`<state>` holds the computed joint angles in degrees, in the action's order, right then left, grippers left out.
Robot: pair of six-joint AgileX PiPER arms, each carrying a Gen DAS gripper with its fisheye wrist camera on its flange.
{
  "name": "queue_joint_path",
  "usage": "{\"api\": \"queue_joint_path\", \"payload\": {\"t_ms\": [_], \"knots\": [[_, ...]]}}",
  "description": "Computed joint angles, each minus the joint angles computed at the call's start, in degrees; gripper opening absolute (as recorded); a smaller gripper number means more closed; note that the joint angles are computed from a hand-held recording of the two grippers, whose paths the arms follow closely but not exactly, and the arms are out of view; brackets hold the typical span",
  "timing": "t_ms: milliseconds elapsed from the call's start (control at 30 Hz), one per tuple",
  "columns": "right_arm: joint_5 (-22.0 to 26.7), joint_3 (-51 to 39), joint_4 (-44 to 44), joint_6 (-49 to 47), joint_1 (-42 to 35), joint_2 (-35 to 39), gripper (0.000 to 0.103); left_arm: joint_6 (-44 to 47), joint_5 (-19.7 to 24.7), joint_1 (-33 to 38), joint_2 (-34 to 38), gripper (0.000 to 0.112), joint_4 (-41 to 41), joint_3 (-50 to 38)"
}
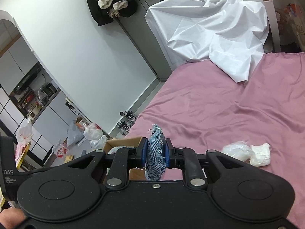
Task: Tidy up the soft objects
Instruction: 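Carry both items over the box and release them inside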
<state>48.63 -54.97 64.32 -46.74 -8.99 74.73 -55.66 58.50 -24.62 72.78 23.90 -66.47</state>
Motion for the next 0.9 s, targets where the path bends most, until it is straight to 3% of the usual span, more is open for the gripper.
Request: {"api": "queue_joint_path", "payload": {"t_ms": [567, 900], "knots": [[-11.49, -0.13, -3.62, 5.69, 12.82, 0.88, 0.018, 17.99, -8.56, 16.64, -0.98, 0.07, -12.27, 5.72], [-16.59, -3.18, -11.26, 14.83, 20.28, 4.66, 0.018, 28.4, -11.14, 23.16, 1.12, 0.072, -20.96, 5.95]]}}
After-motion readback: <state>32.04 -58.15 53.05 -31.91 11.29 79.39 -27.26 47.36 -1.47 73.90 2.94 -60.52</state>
